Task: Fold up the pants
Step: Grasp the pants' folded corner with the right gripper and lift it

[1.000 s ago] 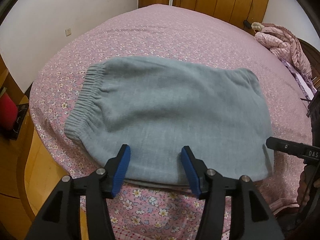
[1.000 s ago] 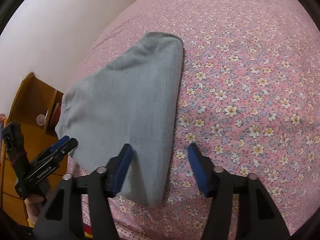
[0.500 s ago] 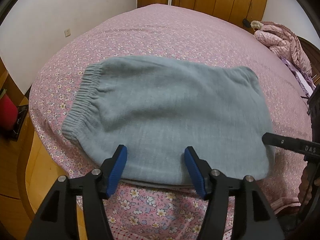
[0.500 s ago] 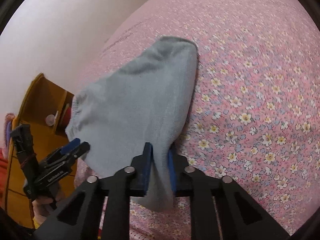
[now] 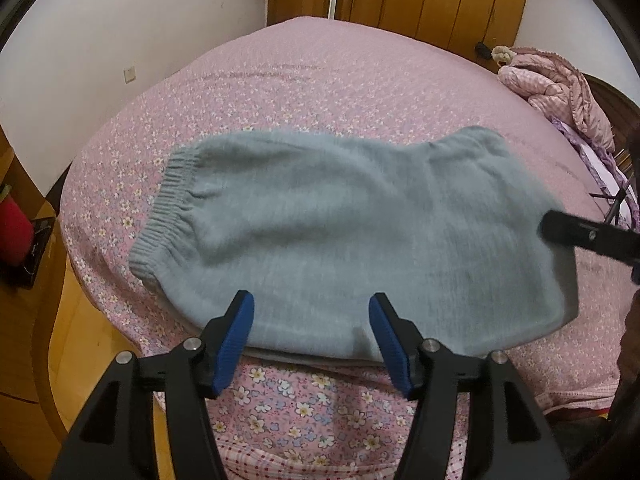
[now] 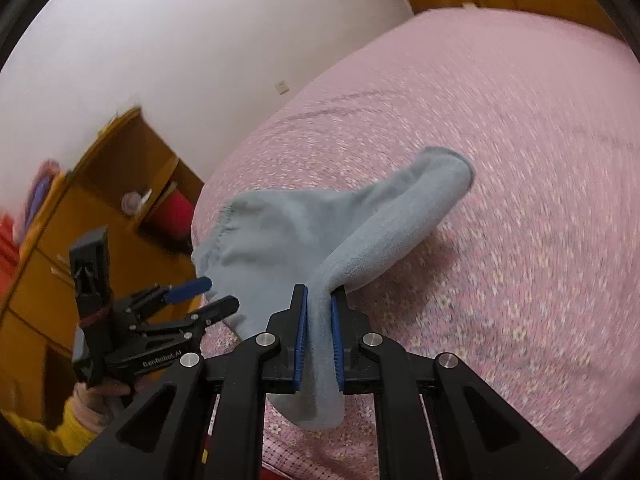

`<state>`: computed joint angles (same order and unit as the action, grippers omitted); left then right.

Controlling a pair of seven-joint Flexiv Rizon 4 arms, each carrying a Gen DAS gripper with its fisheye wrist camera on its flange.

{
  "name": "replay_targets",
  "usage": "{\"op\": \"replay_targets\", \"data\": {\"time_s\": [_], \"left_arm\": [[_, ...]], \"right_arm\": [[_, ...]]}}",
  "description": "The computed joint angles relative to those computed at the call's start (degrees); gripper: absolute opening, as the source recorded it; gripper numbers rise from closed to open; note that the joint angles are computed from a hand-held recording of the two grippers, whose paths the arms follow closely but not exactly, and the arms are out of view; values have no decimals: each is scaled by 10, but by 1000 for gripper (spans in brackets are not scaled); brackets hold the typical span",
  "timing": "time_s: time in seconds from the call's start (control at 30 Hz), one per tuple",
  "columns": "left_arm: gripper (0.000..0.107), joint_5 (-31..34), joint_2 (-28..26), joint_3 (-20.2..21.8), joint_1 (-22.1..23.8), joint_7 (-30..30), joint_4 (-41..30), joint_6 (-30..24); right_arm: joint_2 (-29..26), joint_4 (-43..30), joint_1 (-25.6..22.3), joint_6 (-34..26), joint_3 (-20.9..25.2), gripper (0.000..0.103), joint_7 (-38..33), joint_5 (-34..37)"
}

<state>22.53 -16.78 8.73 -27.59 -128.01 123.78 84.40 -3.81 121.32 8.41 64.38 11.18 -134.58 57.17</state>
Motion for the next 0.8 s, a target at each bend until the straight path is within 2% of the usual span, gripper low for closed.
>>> {"op": "replay_targets", "data": {"time_s": [0.1,0.23,0.4,0.5,0.7,0.8], "left_arm": [[63,11,8,9,-4,-9,0,0],[63,43,24,24,-5,-36,-3,-8],[63,92,46,25,9,-86,-7,-27],[63,111,55,14,29,-105,-7,-32],[63,136,69,-4,71,-125,0,-34],[63,145,74,-7,86,-135,7,-30]], "right_arm": [[1,-2,11,7,6,12,3,-24],[2,-21,16,-18,7,12,-4,-30],[-12,-70,15,-101,5,11,-12,-10],[-28,-93,24,-120,13,11,-7,-7],[-65,-124,49,-118,36,11,9,-38],[-102,-148,66,-104,50,11,28,-62]]}}
